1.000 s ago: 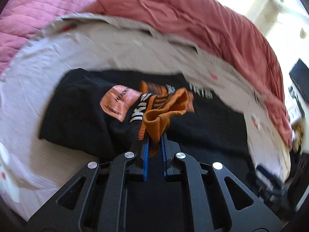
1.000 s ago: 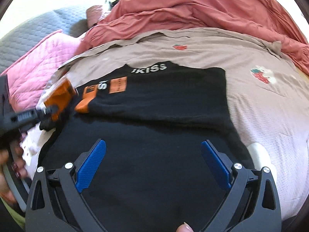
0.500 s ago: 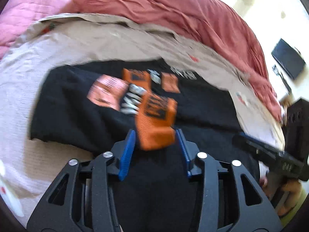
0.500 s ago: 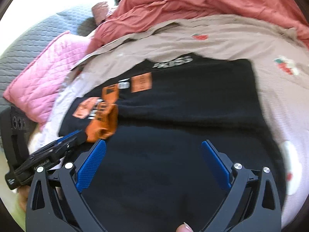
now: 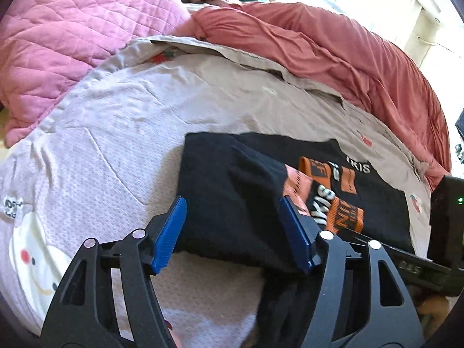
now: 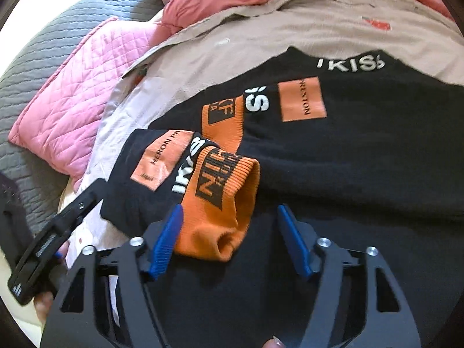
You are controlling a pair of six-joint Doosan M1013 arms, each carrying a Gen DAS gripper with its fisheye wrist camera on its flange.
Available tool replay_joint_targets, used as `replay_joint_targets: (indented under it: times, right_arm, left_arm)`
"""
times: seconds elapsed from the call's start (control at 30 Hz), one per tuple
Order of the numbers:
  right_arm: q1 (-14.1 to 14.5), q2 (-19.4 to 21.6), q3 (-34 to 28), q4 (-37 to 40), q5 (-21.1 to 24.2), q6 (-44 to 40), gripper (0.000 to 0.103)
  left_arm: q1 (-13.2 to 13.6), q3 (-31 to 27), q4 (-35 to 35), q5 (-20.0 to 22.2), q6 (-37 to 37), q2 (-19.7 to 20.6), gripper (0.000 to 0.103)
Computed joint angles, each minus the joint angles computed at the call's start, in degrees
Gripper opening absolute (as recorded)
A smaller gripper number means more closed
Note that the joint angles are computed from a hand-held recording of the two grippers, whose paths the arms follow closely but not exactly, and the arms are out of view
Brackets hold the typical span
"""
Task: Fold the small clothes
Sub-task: 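Fold the held sleeve across the shirt toward the right tool, release, then grasp the second orange cuff with the right tool and smooth it flat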
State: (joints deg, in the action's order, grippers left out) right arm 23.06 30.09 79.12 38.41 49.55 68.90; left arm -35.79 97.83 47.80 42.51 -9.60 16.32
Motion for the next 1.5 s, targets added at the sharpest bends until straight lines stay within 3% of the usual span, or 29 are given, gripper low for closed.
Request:
replay_joint_targets:
  times: [0.1,0.2,0.53,0.7,0.9,1.03,1.27,1.37,1.5]
  right_arm:
    - [0.25,0.13,-0.24,1.86,0.14,-2.58,0.013]
    - [0.42,-0.76,0.34,2.44,-0.94,-6.50,0.010]
    - [-2.30,-4.57,0.56,1.11,-9.03,-11.27,0.008]
    - [-4.12,-5.51,0.45,-9.01,-14.12,-7.60,0.008]
    - [-6.26,-4.56,0.54,-21.30,-16.27,2.26,0.008]
    - [-7.21,-3.62,0.70,-25.80,-15.80,7.42,0.008]
    - [-6.46,-2.72,0.87,-33.79,-15.81,12.84,0.008]
    - [-5.85,-1.69,-0.23,-39.65,-13.86,17.73,0.008]
    - [-5.28,-0.33,-1.46,-45.62,-10.92,22.84,0.008]
  left_arm:
    - [0.28,0.33,0.37,-0.31,-0.87,-0.02,0.058]
    - [0.57,0.27,0.44,-0.77,-0.87,0.21,0.058]
    - [0.85,0.16,1.99,-3.81,-0.42,0.46,0.062]
    - [0.52,-0.57,2.32,-5.19,1.85,1.22,0.063]
    - [-0.18,-2.51,0.95,-6.90,7.67,3.03,0.063]
    - [-0.25,-3.99,1.06,-9.16,9.65,4.04,0.064]
    - [-0.16,-7.79,-0.24,-10.87,15.33,6.62,0.067]
    - [0.51,-8.38,-5.69,-13.28,20.70,7.53,0.070]
    - [0.87,-9.20,-11.38,-12.98,26.82,8.61,0.073]
